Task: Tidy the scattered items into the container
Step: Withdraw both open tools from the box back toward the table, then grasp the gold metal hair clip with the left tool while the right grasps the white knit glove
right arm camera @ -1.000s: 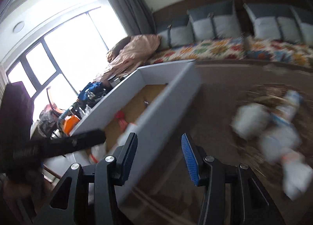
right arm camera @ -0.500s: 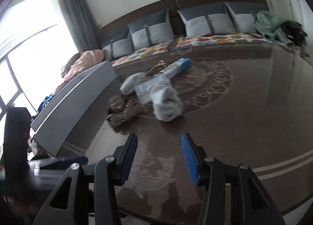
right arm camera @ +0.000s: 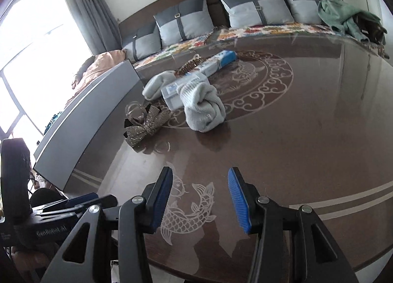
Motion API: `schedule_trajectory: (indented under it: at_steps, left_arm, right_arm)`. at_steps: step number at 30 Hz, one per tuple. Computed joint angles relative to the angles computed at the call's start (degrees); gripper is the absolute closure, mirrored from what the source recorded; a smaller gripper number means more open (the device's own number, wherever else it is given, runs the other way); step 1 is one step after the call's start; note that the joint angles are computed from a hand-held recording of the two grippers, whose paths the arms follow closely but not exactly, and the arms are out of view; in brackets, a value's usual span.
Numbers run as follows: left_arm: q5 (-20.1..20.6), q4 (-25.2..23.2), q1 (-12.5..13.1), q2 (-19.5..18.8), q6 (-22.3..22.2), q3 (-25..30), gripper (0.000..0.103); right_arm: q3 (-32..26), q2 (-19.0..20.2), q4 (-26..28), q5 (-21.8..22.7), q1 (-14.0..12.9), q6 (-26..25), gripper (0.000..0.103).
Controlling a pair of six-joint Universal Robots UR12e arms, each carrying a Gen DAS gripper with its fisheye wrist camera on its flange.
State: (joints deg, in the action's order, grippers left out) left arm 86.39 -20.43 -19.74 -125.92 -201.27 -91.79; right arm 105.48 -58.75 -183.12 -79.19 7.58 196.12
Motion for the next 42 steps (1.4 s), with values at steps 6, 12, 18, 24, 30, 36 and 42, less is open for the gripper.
schedule_trajectory:
  at_steps: [6,12,18,24,30,36,42]
  left_arm:
    - [6.8,-2.6,-2.0,-0.8,4.6,1.8,0.033]
    - [11.5,-3.2,-3.2,-0.8,8.1,2.2,0.033]
    - [13.2,-4.3,-3.3,-0.7,8.0,2.4,0.032]
    - [12.8,-6.0,-2.7,-0.9,5.3,2.9,0.032]
    - [13.8,-7.3,-3.0,-1.2,5.3,3.6,0.032]
    - [16.0,-9.2,-3.6,-1.6,6.4,4.6,0.032]
    - [14.0,-8.6,-2.7,-1.1,4.3,3.9,0.032]
  right_arm:
    - [-0.2,0.1,1.3,0.2,-0.2,0.7,0.055]
    - [-0.3,0.2,1.6,0.2,-0.2,0.7,0.055]
    - [-0.4,0.2,2.3,-0.1,0.0,0.4,0.055]
    - [-0.5,0.1,2.5,-0.4,0.1,0.1,0.055]
    - [-0.4,0.1,2.6,-0.2,0.0,0.2,0.055]
    - [-0.4,0.1,3.0,-0.2,-0.3,1.4,0.055]
    - [-0.3,-0.1,2.5,-0.8,0.1,0.5,0.055]
